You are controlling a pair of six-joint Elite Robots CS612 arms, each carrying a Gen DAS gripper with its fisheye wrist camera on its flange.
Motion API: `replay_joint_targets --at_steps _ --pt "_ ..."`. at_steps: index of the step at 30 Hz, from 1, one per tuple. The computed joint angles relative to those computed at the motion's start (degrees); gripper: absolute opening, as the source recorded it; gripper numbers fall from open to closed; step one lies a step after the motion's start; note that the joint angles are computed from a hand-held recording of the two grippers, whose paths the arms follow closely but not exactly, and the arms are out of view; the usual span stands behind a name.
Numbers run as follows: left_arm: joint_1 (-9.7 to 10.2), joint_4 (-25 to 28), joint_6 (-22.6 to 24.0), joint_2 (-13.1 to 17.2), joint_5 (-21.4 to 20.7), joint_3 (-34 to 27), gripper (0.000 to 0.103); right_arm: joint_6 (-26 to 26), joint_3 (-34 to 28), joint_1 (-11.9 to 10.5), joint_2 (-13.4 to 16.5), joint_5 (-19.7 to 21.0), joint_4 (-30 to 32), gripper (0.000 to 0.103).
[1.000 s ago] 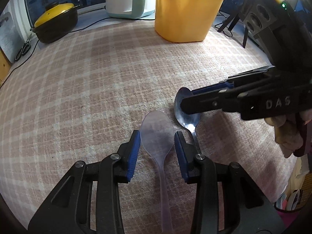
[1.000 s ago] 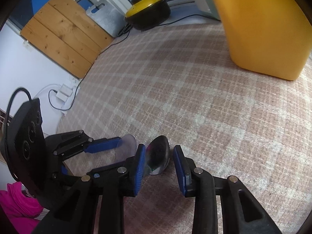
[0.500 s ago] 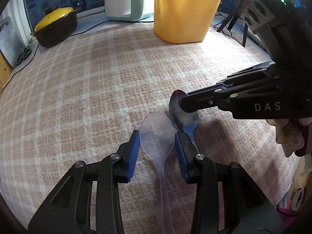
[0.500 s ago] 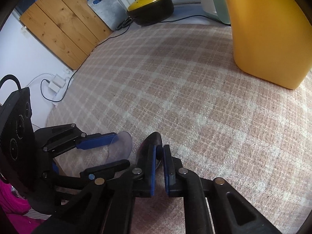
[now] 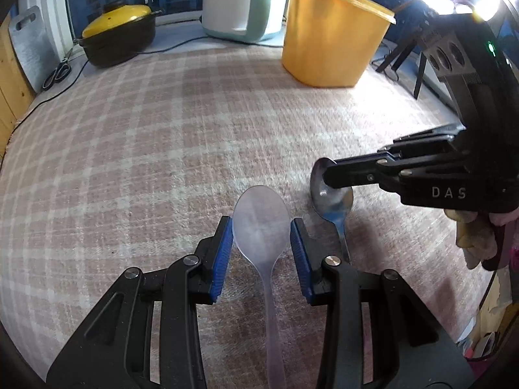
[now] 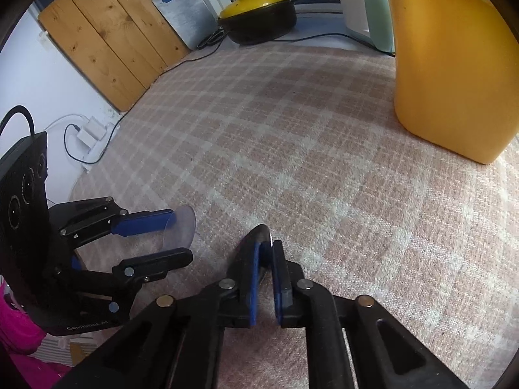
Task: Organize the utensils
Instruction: 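Lift both spoons and carry both tools over the yellow bin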
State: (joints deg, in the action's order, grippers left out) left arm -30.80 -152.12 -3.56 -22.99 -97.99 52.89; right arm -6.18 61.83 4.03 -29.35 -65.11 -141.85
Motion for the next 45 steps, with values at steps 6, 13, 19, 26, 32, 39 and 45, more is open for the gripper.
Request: replay_joint_targets --at_steps 6,13,19,26,32,39,45 --pt "0.24 -4.0 -1.7 -1.2 -0.7 1.3 0.036 0.4 4.1 0.0 -2.7 -2.0 -6.7 0.0" --pt "0.15 -7.1 -1.8 -2.1 -1.3 2.0 0.036 1.1 8.3 -0.2 -5.7 -5.4 -14.3 0.0" --pt "-0.08 -10.3 -1.3 -3.0 -2.1 2.8 0.036 1.6 11.4 -0.4 -8.1 -8.3 -20.1 0.0" --pt "-0.72 -13.9 -0.5 -3.7 -1.7 3.1 0.036 3.7 13.8 -0.9 -10.0 -10.3 -24.2 0.0" --pt "-1.07 -16.5 0.4 -3.7 -1.5 2.5 0.036 4.4 15.3 -1.2 -11.3 -11.6 -26.1 0.0" --pt "-1.16 -17.0 0.2 -3.2 -2.3 0.8 0.036 5.2 16.0 -1.5 -12.0 -12.6 -27.6 0.0" --pt "-0.94 -16.9 -1.1 -2.2 -3.3 -1.7 0.036 5.8 16.0 -1.8 -12.4 -13.3 -28.3 0.0"
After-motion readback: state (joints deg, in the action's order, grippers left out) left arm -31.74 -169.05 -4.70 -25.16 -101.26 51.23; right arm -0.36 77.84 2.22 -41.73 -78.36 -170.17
